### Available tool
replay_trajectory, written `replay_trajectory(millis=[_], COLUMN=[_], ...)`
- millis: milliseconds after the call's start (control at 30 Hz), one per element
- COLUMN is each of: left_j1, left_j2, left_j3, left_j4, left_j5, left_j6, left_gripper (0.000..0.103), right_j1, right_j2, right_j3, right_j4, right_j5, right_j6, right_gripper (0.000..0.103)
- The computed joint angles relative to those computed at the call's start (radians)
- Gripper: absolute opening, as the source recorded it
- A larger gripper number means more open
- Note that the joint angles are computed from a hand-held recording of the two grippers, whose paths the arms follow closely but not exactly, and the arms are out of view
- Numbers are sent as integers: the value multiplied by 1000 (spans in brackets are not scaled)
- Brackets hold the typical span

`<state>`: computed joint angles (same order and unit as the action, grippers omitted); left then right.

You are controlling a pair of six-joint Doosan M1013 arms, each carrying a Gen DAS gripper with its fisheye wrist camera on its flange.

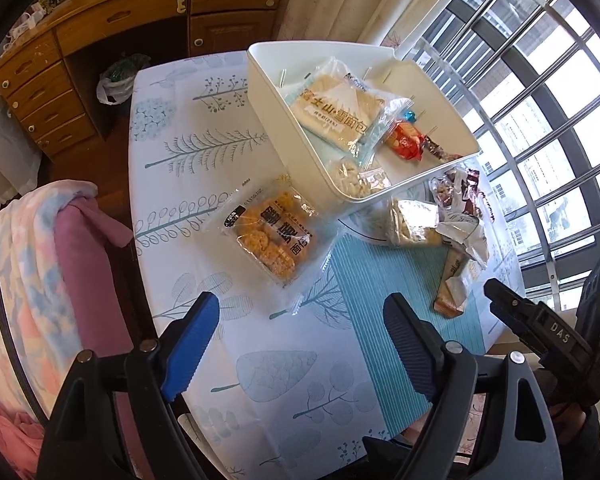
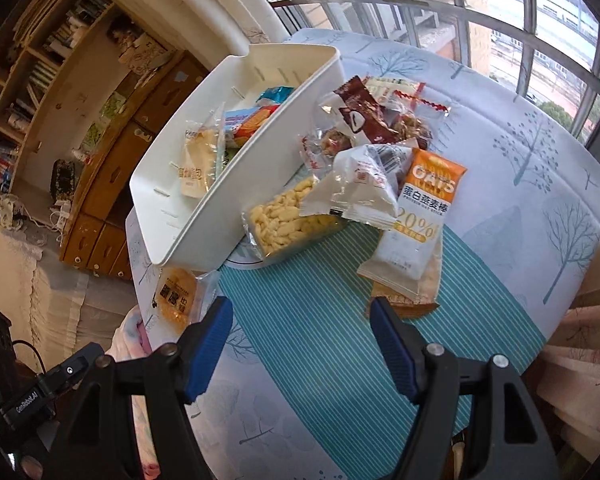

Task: Organize snacks
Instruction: 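Reach the left gripper to the yellow egg-cake packet while the right reaches the OATS bar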

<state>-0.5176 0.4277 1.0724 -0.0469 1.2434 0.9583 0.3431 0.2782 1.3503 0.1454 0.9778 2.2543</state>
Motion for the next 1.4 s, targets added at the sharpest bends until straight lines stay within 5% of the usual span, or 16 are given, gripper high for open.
replay_trajectory(millis=[433, 900, 1400], left_j1=[28, 26, -4], left_j2=[91, 165, 250], left_j3=[-56, -97, -216], left_j4=[-58, -76, 51], left_j5=[47, 39, 100], left_j6=[-139, -217, -284], left_gripper=[84, 84, 102], right_j1=[-84, -122, -135], right_j2=[49, 127, 182], right_j3=[-22, -87, -136], right_j4=[98, 144, 130], right_j5=[120, 256, 344], right_j6=[74, 5, -52], right_gripper=[72, 72, 71])
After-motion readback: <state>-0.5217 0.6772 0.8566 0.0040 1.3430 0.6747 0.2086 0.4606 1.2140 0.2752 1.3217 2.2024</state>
